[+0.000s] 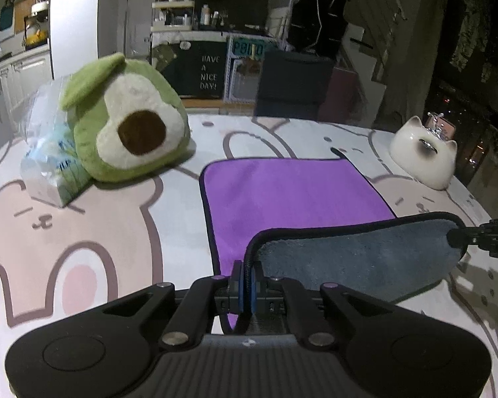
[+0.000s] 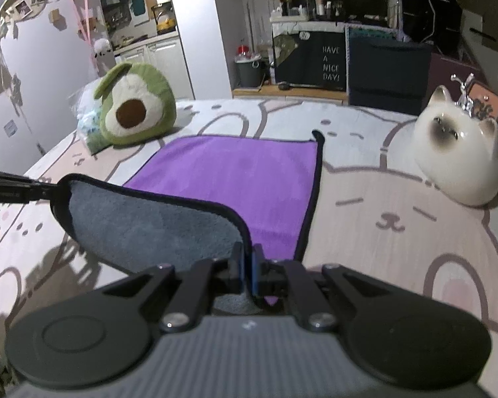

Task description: Fold towel

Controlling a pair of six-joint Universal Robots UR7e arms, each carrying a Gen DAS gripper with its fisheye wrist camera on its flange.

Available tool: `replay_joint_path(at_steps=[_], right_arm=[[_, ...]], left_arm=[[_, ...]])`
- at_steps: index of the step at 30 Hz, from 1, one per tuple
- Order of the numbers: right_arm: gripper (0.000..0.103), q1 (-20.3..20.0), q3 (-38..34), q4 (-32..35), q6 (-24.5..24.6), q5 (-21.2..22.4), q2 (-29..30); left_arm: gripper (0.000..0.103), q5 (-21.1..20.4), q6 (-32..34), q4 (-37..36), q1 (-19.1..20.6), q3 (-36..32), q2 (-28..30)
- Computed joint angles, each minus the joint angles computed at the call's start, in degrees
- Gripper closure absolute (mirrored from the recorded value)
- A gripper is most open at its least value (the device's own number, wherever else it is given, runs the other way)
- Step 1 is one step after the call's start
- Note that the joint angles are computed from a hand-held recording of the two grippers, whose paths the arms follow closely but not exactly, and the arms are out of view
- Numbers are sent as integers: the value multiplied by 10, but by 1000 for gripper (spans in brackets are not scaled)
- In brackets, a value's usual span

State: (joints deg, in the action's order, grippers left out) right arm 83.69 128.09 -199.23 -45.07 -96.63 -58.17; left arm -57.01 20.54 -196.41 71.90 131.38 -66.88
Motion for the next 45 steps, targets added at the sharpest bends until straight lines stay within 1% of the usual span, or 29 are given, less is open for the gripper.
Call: replay_joint_path(at_steps=[7,13,18,23,29,37,45], right_arm=[[98,8,-23,-46,3,10,28],[98,12,-53,-56,3,12,50],[98,13,-82,-63,15,21,71],[98,17,-113,-61,29,21,93],[98,21,-152,-54,41,9,120],[98,20,-211,-33,63,7,157],[98,21,-261,-19,79,-5,191]], left_arm=[[99,-3,22,-44,6,-30,33],[99,-9,37,-69,16,-60,62],[99,-18,44,-82,26,-90,82],[99,-17,78,-76,33,-124,106],[99,-34,80,-67,49,-165,131],[99,-56,80,-53,72,-223,162],[99,-65,94,-30,82,-276,191]])
